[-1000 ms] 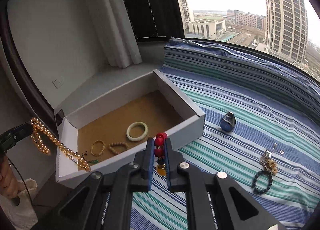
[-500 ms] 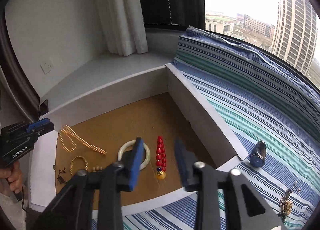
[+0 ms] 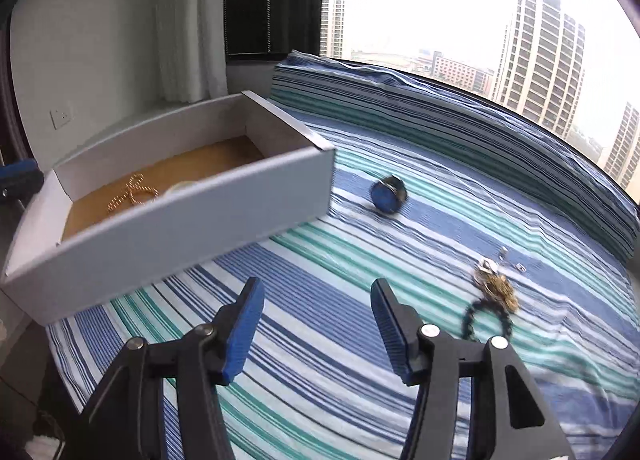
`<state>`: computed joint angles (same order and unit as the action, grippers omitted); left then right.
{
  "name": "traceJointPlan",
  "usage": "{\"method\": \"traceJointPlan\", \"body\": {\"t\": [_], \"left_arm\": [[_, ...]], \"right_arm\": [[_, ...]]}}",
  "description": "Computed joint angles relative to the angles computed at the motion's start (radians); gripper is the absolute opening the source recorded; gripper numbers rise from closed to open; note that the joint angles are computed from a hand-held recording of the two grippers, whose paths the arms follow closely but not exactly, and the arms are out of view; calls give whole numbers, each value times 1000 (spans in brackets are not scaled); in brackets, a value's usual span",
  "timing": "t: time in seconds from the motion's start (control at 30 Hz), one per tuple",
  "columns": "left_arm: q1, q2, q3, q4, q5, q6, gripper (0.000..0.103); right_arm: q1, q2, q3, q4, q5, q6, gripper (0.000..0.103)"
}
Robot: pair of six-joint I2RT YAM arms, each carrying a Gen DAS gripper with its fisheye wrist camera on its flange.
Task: Organize jewelry
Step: 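Move both tools back over the jewelry on the bed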
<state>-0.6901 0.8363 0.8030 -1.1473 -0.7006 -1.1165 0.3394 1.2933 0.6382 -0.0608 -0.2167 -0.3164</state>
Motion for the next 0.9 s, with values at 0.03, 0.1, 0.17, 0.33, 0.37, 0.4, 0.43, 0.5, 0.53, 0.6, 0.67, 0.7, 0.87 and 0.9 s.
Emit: {"method": "traceJointPlan", "body": {"t": [0.03, 0.1, 0.17, 0.33, 0.37, 0.4, 0.43, 0.5, 0.53, 0.6, 0.67, 0.7, 0.87, 0.9], "left_arm": [[-13, 53, -14, 66, 23, -7, 100], [-26, 142, -67, 235, 62, -3, 100], [-39, 258, -87, 359, 80, -17, 100], [-42, 505, -70, 571, 139, 15, 100], [-40, 540, -62, 592, 144, 30, 100], [-34, 575, -49, 603, 147, 47, 100], [-27, 607, -36, 613, 144, 64, 100], [-17, 651, -19, 628, 138, 98, 100], [-13, 670, -13, 638, 132, 111, 100], [-10, 701, -8, 655, 127, 125, 100], [-6, 731, -6, 663, 134, 124, 100], [7, 745, -1, 663, 166, 131, 100], [18, 730, -25, 682, 193, 124, 102], [17, 733, -23, 680, 194, 125, 103]], "right_arm": [[-54, -25, -56, 22, -10, -22, 57], [-166, -58, -155, 79, -31, -74, 57], [-273, -52, -228, 157, -42, -125, 57], [-501, 52, -268, 271, -113, -186, 57], [-530, 77, -266, 294, -119, -186, 57], [-552, 105, -260, 312, -123, -183, 57], [-569, 129, -254, 326, -125, -177, 57], [-593, 182, -235, 347, -129, -166, 57], [-596, 208, -221, 344, -128, -159, 57], [-602, 234, -199, 332, -140, -147, 57], [-598, 243, -194, 327, -132, -142, 57], [-590, 252, -184, 314, -123, -141, 57], [-614, 275, -152, 264, -162, -126, 58], [-613, 274, -154, 267, -157, -123, 59]]}}
